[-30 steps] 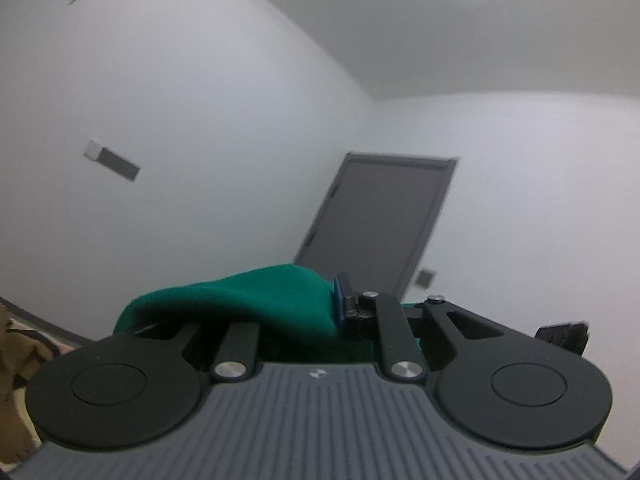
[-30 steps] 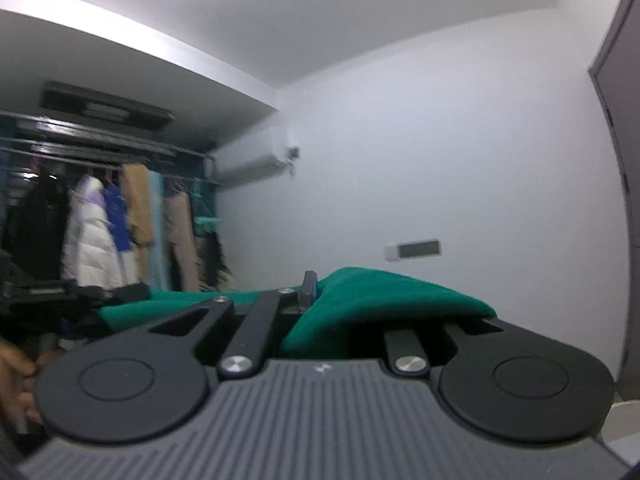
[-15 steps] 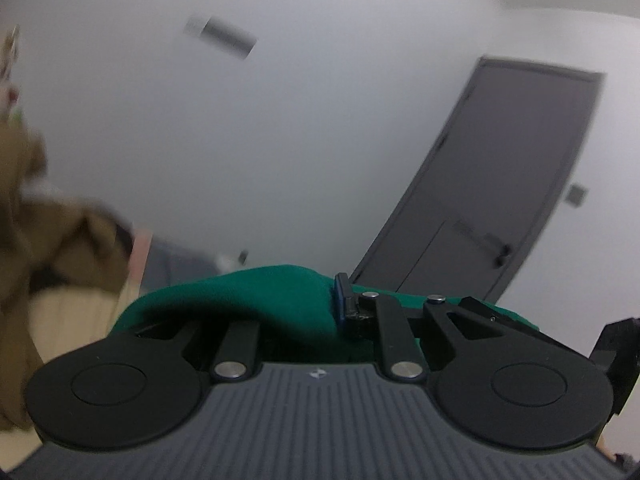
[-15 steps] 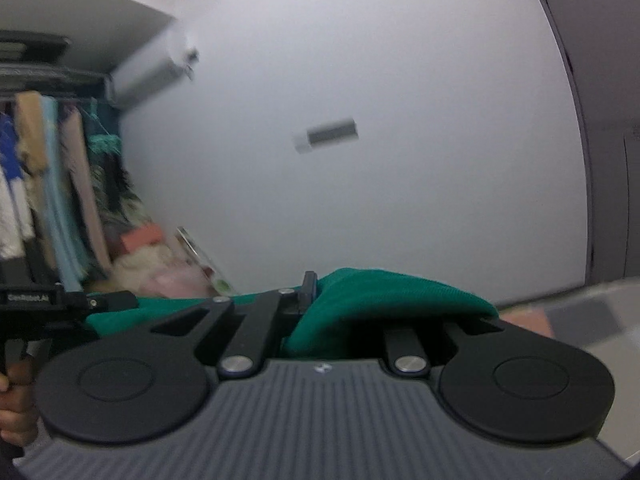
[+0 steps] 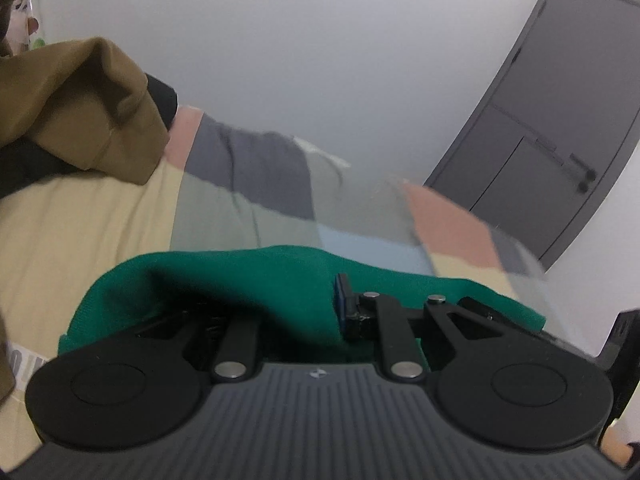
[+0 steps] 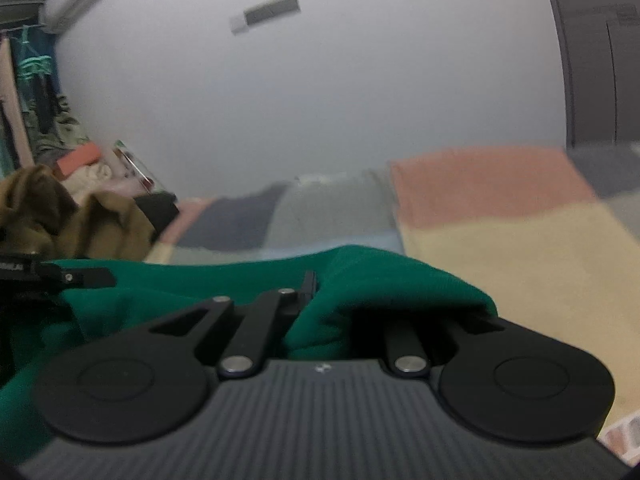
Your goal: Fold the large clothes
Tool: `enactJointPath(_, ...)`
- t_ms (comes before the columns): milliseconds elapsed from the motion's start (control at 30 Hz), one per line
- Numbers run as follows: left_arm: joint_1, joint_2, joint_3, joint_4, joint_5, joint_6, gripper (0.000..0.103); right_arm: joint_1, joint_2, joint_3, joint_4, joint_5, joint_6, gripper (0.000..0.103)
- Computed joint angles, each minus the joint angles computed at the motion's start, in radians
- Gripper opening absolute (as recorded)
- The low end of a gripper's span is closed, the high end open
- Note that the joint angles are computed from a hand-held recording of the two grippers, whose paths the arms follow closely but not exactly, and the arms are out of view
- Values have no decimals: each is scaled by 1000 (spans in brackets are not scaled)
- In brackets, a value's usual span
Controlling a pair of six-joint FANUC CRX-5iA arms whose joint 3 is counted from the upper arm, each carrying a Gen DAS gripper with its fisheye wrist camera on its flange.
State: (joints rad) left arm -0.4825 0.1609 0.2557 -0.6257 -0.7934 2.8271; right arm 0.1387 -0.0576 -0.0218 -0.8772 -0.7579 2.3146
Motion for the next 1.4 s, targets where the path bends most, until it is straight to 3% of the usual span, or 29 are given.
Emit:
enactJointPath(300,-43,55,66,-19,-112,-30,24,59,7,-18,150,34,-151,16)
enactJointPath(333,-46,48,67,-11,-121,-31,31,55,13,-10,145,28,-148,18)
enactJointPath(367,-49,43,69,-4,-133,-34,43,55,7,-11,152,18,-162,21)
enactJointPath(433,-79,34,94,-29,-199,-27,54,52,-11,-8,165,-5,-193,36)
enactJointPath(533,-130,-6,95,-67,-246,2,56,30,-55,-11,145,-57,-181,51)
enactJointPath(733,-307,-57,146,-175,-447,78,56,-44,-209,-54,110,-168,-138,51)
enactJointPath(933,-534,-56,224,-284,-656,163,56,-276,-389,-92,-10,-426,-54,51)
enactJointPath(1233,-798,57,334,-366,-830,283,56,-860,-516,-115,-239,-987,148,51)
enactJointPath(1300,-826,87,357,-358,-850,297,56,-942,-524,-119,-240,-1082,197,51)
enactJointPath(1400,-863,117,368,-363,-875,339,56,-968,-542,-129,-177,-1139,235,51)
